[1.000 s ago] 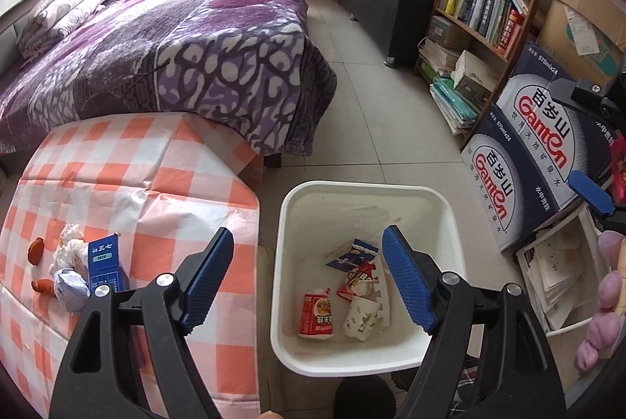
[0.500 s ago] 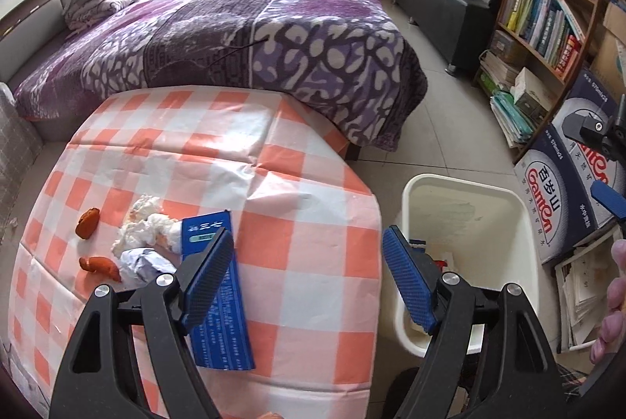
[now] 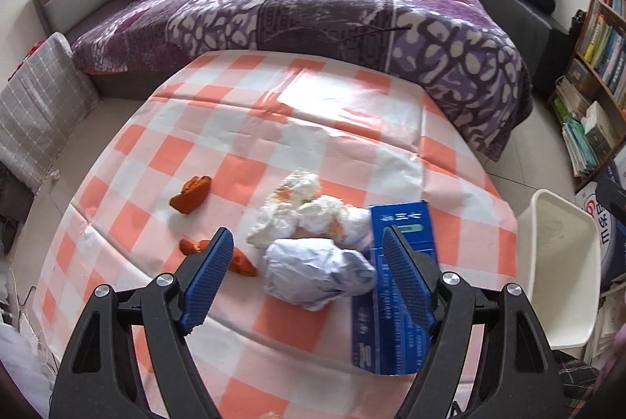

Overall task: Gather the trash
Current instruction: 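Move both tools back over the table toward the remaining trash, then grasp an orange peel with the left tool while the right grasps the grey crumpled bag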

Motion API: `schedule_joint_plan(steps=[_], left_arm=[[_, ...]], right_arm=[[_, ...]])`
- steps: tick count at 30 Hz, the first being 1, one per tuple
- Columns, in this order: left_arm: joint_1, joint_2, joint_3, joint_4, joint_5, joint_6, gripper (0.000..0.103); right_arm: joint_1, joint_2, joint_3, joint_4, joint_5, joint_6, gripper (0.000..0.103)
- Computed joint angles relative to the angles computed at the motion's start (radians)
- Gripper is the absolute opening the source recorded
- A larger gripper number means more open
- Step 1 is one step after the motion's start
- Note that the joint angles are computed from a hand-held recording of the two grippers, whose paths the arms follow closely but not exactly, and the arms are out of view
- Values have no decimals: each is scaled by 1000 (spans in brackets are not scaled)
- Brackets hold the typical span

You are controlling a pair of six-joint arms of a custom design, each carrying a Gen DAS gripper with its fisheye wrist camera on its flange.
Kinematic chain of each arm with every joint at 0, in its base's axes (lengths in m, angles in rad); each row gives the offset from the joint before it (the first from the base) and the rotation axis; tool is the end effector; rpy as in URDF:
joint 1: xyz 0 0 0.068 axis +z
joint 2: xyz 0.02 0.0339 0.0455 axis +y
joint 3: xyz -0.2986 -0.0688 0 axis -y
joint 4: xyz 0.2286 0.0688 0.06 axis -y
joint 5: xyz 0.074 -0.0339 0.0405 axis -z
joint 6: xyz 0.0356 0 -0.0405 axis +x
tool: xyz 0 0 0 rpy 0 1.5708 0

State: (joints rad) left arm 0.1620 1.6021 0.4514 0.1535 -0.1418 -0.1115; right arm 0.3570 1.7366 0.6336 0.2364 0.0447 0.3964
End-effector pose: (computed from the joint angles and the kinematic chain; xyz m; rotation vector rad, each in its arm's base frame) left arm 0.2327 0.0431 0.1359 -0.4029 2.5335 0.2012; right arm 0.2787 0.1022 0.1475 0.0686 2.4556 0.2809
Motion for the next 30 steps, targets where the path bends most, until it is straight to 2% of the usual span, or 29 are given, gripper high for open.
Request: schedule_joint_plan(steps=[9, 17, 23, 27, 30], left_arm=[[327, 252, 162, 20, 71, 209, 76], [397, 415, 325, -50, 137, 344, 65], [405, 517, 407, -87, 158, 462, 52], [441, 550, 443, -116, 201, 492, 30], [464, 550, 450, -128, 226, 507, 25]], right_arm=[[183, 83, 53, 13, 31, -37, 96], [310, 161, 125, 6, -12, -163, 96], [415, 243, 213, -35, -53, -324, 96], [465, 306, 285, -65, -39, -442, 96], [486, 353, 350, -116, -50, -517, 96]])
